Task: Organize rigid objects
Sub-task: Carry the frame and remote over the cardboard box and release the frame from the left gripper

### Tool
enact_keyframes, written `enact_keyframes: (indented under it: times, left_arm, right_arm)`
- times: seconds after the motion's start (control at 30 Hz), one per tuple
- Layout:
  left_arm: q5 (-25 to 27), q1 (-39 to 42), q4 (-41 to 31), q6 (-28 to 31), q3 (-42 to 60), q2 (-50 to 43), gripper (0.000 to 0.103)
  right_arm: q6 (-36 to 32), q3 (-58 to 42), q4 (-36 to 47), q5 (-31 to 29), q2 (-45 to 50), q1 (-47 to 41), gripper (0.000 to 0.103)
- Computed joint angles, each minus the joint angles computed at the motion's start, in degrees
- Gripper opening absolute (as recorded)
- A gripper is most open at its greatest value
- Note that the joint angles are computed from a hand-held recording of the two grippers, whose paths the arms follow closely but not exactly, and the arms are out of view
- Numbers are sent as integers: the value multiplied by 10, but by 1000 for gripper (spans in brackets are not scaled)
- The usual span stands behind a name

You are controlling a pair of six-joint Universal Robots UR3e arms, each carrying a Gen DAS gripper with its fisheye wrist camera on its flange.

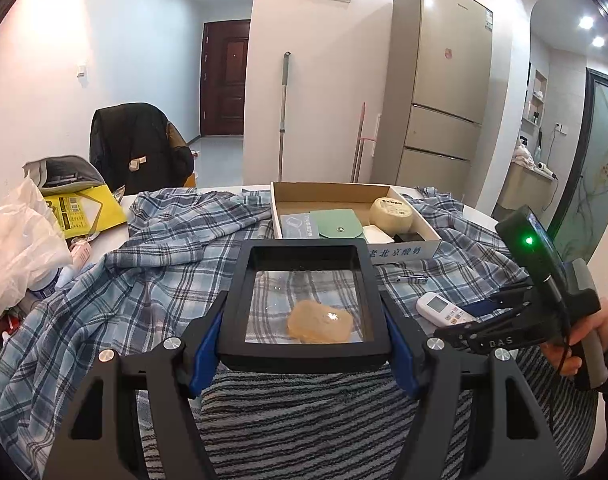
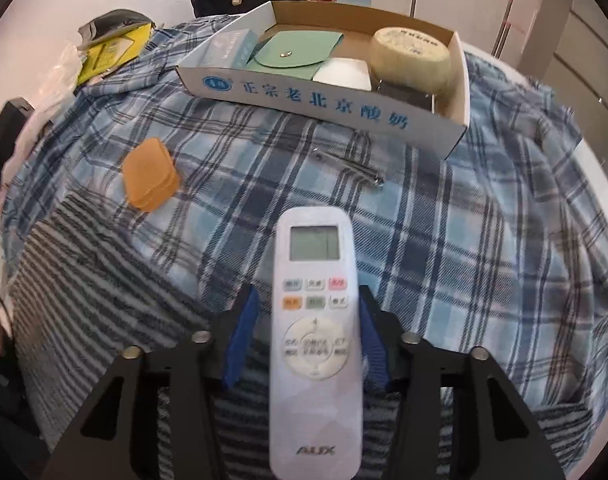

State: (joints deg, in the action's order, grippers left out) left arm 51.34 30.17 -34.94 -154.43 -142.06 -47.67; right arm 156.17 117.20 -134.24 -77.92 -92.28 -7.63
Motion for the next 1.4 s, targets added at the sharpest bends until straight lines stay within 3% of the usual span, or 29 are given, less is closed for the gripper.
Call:
enact_keyframes:
  times: [0.47, 0.6, 0.7, 0.77, 0.9, 1.07, 1.17, 1.3, 1.4]
  left_arm:
    - [29, -48, 3, -28, 51, -48, 72]
    - [21, -53, -10, -57, 74, -64, 72]
    - [51, -90, 26, -72, 94, -85, 72]
    - [81, -127, 64, -87, 124, -126, 72]
    - [211, -234, 152, -152, 232, -263, 72]
    - [215, -268, 102, -211, 425, -409, 72]
    - [245, -298, 95, -244, 539, -497, 72]
    - [279, -325, 130, -264, 616, -578, 72]
    - [279, -326, 176, -262, 611, -615, 72]
  right_arm:
    - [-37, 26, -14, -2, -65, -22, 39]
    - [-38, 12, 10, 37, -99, -58, 39]
    - [-30, -11, 26, 51, -101, -77, 39]
    - [-20, -36, 30, 59, -94, -81, 39]
    - [15, -104, 29, 88, -70, -88, 39]
    - [90, -232, 27, 95, 3, -70, 39]
    - [141, -320, 24, 76, 67, -45, 39]
    - [194, -422, 20, 64, 150, -20, 39]
    - [223, -469, 13, 28, 211, 2, 39]
